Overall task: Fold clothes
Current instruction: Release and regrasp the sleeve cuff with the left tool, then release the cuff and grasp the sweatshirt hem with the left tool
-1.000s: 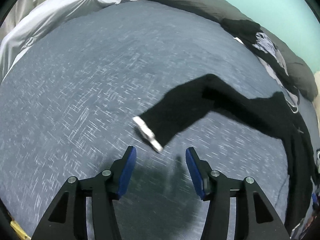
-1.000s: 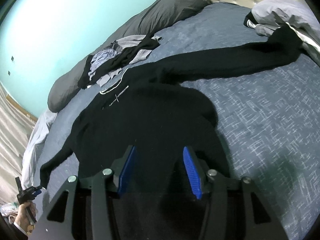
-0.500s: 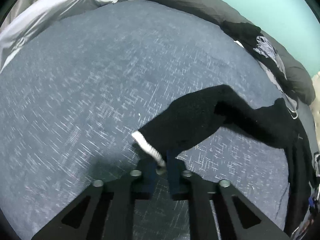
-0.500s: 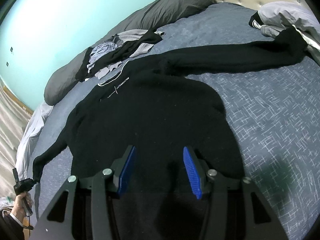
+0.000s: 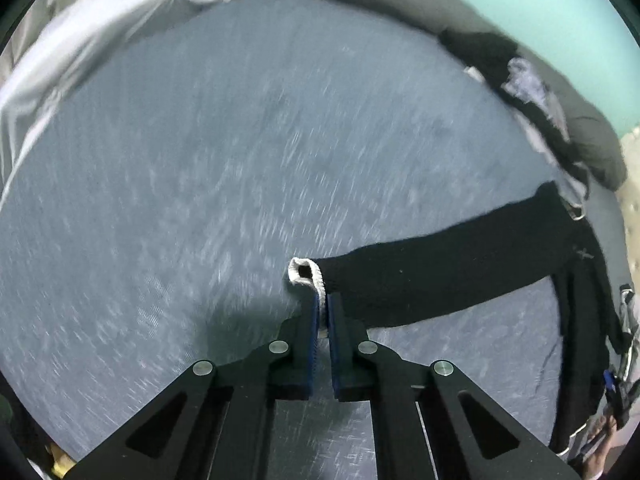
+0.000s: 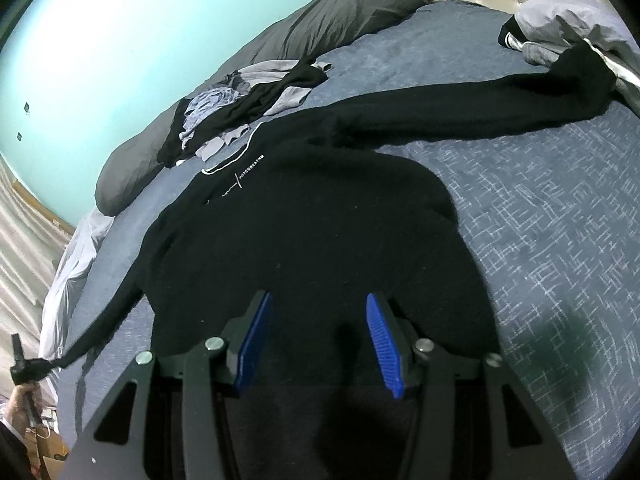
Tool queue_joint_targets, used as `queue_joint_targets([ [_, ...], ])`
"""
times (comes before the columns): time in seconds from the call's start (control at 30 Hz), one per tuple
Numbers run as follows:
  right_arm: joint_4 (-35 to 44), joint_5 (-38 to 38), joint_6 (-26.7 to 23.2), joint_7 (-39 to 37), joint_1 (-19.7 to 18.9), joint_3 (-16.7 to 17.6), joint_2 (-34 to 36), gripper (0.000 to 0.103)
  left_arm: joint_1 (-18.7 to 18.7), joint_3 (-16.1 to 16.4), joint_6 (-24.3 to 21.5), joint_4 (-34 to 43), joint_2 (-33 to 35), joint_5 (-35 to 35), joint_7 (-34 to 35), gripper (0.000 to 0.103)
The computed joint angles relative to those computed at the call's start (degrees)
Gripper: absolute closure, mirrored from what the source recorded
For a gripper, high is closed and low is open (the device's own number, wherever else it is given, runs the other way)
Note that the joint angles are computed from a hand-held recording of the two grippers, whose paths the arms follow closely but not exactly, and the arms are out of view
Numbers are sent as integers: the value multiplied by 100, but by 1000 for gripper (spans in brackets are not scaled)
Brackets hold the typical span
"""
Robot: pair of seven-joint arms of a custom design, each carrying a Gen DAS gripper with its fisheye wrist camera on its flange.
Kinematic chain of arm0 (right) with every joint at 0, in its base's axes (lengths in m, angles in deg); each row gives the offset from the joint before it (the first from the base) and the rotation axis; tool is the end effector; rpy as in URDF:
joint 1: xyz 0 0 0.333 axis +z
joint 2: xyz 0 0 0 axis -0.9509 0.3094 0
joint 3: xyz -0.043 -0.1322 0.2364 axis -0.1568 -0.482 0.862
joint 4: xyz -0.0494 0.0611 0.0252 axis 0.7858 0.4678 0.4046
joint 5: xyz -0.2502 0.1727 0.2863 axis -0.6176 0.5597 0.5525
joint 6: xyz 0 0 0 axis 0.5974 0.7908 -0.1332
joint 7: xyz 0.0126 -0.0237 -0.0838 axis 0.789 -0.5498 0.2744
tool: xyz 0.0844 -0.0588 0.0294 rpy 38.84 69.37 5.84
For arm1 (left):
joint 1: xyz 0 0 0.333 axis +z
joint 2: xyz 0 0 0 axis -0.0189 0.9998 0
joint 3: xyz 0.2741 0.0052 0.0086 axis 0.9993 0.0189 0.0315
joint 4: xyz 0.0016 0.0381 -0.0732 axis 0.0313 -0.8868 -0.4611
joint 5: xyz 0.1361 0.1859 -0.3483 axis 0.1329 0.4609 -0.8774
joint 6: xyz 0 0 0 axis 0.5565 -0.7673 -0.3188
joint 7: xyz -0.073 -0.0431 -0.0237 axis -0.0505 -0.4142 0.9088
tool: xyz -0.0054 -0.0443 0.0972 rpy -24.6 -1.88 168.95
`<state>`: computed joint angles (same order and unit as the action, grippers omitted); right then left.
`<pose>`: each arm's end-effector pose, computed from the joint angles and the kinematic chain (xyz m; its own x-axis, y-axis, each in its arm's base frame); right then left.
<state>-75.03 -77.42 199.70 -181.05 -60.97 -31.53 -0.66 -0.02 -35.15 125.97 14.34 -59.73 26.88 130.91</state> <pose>0.3885 0.2604 0.4391 -0.5417 -0.6974 -0.4693 -0.4209 0.7082 -0.5668 0.7388 -0.0675 0.5007 -0.0247 -0.9829 0.1826 -0.9274 -0.0457 -0.3714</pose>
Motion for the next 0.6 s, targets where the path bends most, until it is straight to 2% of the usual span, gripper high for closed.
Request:
queue_joint_targets([
  [0.17,-21,16,-5,-25,15,-20,-36,53,-86,59,343,-520,-105,140,-279,95],
  [0.23,-30,26,-5,-37,17,-24,-51,53,-167,110,615,-801,-284,345,-378,94],
  [0.33,-76,84,37,-50,28,-63,-100,53,-254,170,985,-1158,-586,618,-615,85],
  [0.4,-109,160,60,-113,44,-100,-153,53,-314,173,1201,-1385,-826,780,-732,74],
  [0.43,-112,220,51,-190,68,-130,-175,53,-317,154,1261,-1478,-923,803,-719,66],
  [0.53,-159,500,90,-547,182,-300,-255,52,-301,-69,1174,-1541,-1057,490,-295,65],
  [0.6,-181,802,63,-903,298,-457,-297,47,-355,-226,1076,-1575,-1111,208,6,65],
])
